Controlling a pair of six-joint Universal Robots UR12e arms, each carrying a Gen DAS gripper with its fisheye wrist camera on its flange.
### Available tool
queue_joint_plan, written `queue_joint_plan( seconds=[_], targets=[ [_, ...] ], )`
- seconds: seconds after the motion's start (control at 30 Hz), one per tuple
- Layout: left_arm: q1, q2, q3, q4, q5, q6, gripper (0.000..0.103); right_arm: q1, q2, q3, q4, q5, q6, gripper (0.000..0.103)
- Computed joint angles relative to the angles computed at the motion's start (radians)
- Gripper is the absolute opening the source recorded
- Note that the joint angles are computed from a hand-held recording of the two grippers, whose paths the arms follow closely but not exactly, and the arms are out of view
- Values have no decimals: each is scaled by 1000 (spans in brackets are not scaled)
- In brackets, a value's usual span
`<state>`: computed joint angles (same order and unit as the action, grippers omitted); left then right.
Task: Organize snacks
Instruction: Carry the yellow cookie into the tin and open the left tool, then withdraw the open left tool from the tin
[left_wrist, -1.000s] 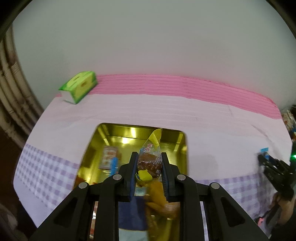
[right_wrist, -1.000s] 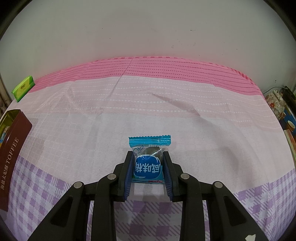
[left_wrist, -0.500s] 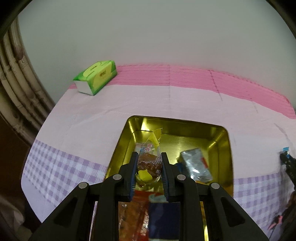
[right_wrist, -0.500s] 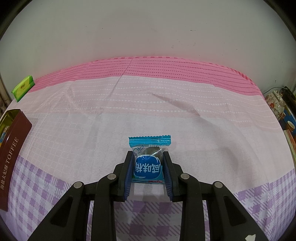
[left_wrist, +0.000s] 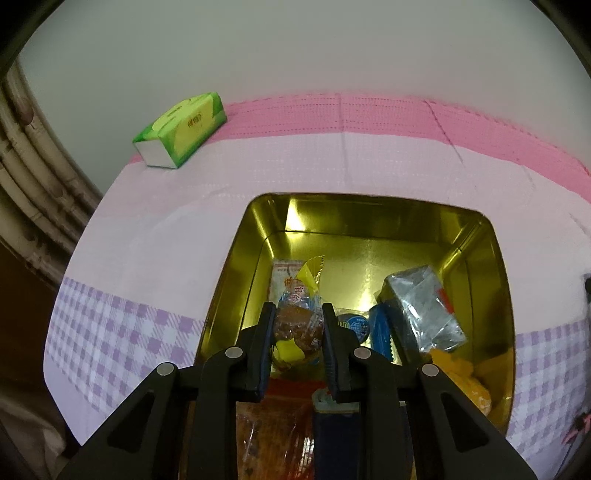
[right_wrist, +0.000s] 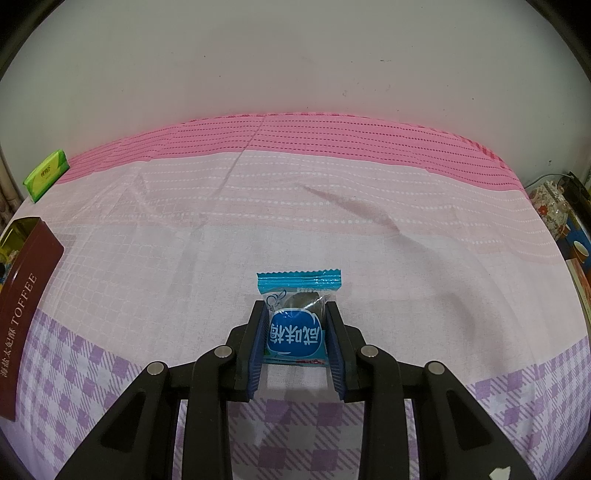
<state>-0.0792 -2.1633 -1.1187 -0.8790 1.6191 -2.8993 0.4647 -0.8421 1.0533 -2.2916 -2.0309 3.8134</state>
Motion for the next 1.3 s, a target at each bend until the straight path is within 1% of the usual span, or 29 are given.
queue_joint_plan(
  seconds=[0.07, 0.23, 0.47, 0.57, 0.63, 0.77, 0.97, 1.03, 1.07, 1.13, 1.3],
  targets=[
    [-2, 2, -6, 12, 11, 10, 25, 0, 0, 0, 0, 0, 0, 29],
    [-4, -1, 3, 0, 20, 20, 26, 0, 0, 0, 0, 0, -1, 29],
    [-1, 4, 9, -11, 9, 23, 27, 1, -1, 1, 0, -2, 0, 29],
    [2, 10, 4, -3, -2, 28, 32, 1, -2, 2, 1, -3, -1, 29],
    [1, 16, -4, 19, 5, 30, 40, 1, -2, 3, 0, -3, -2, 29],
    [1, 33, -29, 82, 13, 29, 42, 1, -2, 3, 0, -4, -1, 29],
    [8, 53, -49, 106, -8, 22, 44, 2, -2, 2, 6, -9, -3, 29],
    [11, 61, -59, 113, -15, 19, 49, 2, -2, 1, 7, -9, -5, 29],
    [12, 63, -63, 119, -16, 20, 49, 2, -3, 3, 6, -9, -5, 29],
    [13, 75, -86, 160, -16, 25, 49, 2, -2, 2, 7, -9, -5, 29],
    [22, 94, -109, 186, -28, 30, 49, 2, -1, 2, 5, -7, -8, 29]
  ],
)
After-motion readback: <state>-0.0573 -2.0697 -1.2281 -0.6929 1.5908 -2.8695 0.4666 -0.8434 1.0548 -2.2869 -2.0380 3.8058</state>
